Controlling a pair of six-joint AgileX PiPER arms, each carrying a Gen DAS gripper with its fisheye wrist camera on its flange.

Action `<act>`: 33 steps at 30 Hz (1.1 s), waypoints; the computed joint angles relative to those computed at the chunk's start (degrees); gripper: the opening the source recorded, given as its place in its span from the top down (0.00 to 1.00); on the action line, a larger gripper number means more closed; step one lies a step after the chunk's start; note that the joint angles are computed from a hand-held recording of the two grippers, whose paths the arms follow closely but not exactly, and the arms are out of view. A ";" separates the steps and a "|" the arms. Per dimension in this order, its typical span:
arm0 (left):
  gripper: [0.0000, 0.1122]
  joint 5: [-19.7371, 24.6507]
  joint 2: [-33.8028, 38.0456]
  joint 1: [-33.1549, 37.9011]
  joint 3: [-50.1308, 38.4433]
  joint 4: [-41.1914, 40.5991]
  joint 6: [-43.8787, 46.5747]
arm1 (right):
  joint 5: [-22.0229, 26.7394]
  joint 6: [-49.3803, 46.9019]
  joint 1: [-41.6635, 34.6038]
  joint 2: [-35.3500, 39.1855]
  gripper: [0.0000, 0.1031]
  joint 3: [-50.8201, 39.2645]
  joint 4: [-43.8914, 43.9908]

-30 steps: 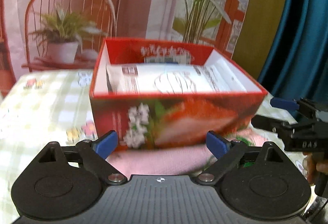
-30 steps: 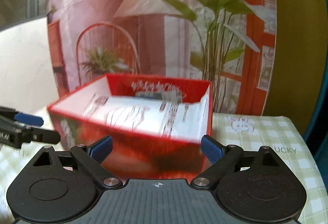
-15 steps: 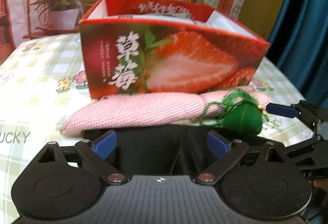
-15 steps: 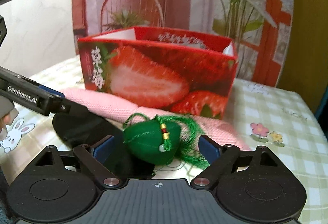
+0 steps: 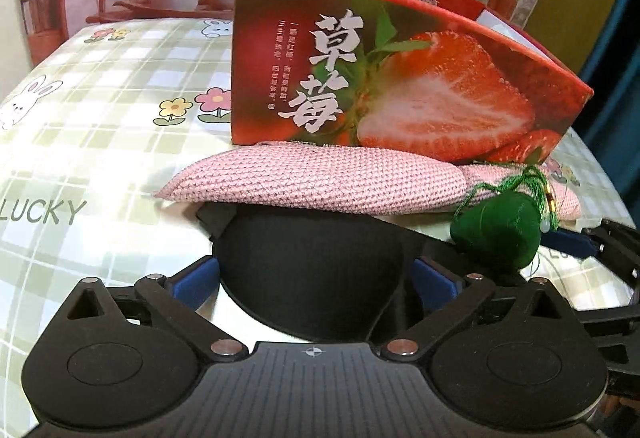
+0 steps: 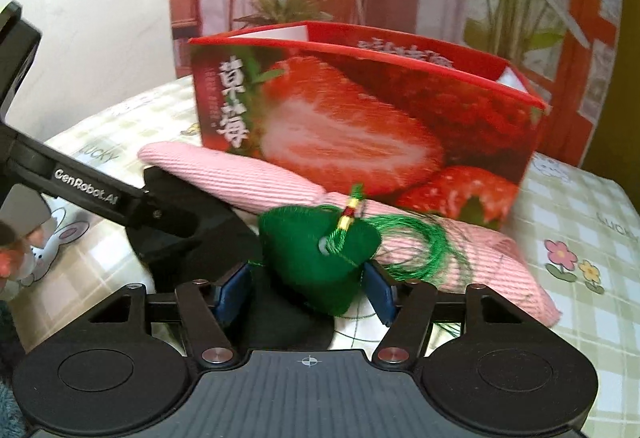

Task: Organize soft objects
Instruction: 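Close the left gripper on the green sachet while the right gripper also grips it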

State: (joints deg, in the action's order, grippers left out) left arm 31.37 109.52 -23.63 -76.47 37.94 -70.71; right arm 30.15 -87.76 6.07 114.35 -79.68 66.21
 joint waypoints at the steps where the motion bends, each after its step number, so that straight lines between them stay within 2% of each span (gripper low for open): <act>1: 0.08 -0.14 0.03 -0.26 0.45 1.45 -0.77 | -0.30 -0.37 0.11 -0.10 0.42 0.26 0.47; 4: 0.08 0.54 0.40 -1.67 0.85 4.72 -3.43 | -0.40 -0.64 -0.28 -0.23 0.43 0.64 1.57; 6: 0.08 0.50 0.37 -1.27 0.40 2.95 -1.99 | -0.53 -0.90 -0.59 -0.26 0.43 0.85 2.57; 7: 0.08 -1.47 -0.35 0.05 0.99 0.06 -0.32 | -0.66 -1.44 -0.75 -0.32 0.43 1.06 3.38; 8: 0.09 -5.73 -2.08 1.86 3.12 -3.07 -0.40 | -0.63 -1.91 -0.96 -0.39 0.43 1.21 4.12; 9: 0.12 -9.76 -3.74 3.17 5.39 -3.91 -2.40 | -0.43 -2.70 -1.25 -0.44 0.43 1.37 5.23; 10: 0.13 -11.51 -4.93 3.57 6.53 -2.46 -5.02 | 0.03 -3.71 -1.64 -0.51 0.43 1.60 6.66; 11: 0.16 -10.96 -5.40 3.24 6.23 0.28 -6.14 | 0.61 -4.18 -2.03 -0.43 0.43 1.60 7.62; 13: 0.16 -6.74 -4.73 1.39 2.93 2.71 -2.84 | 1.33 -4.04 -2.56 0.02 0.43 1.28 8.73; 14: 0.17 -6.50 -4.34 0.98 1.75 2.23 -0.45 | 1.52 -3.71 -2.69 0.25 0.43 1.11 8.85; 17: 0.24 -8.28 -2.49 1.16 -1.89 -6.72 10.75 | 1.78 -2.32 -2.70 1.12 0.43 0.50 8.58; 21: 0.34 -7.76 1.43 0.45 -7.50 -16.99 22.53 | 2.01 -3.65 -2.62 1.29 0.43 1.05 10.69; 27: 0.37 -13.17 6.06 1.77 -10.43 -35.77 39.50 | 3.32 -5.66 -3.11 2.03 0.44 1.34 13.81; 28: 0.39 -12.46 6.98 2.15 -11.47 -39.78 42.73 | 3.45 -5.83 -3.13 2.14 0.44 1.32 13.92; 30: 0.53 -11.86 8.06 2.47 -12.20 -46.68 47.97 | 3.82 -5.76 -3.21 2.45 0.45 1.05 13.71; 33: 0.54 -12.39 8.32 1.86 -12.17 -47.05 48.01 | 4.42 -5.23 -3.41 2.29 0.48 0.93 13.24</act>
State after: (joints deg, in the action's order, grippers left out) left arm 18.98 117.83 -21.78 -88.63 -9.11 -22.70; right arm 34.57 -92.99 2.66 116.63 -78.75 79.44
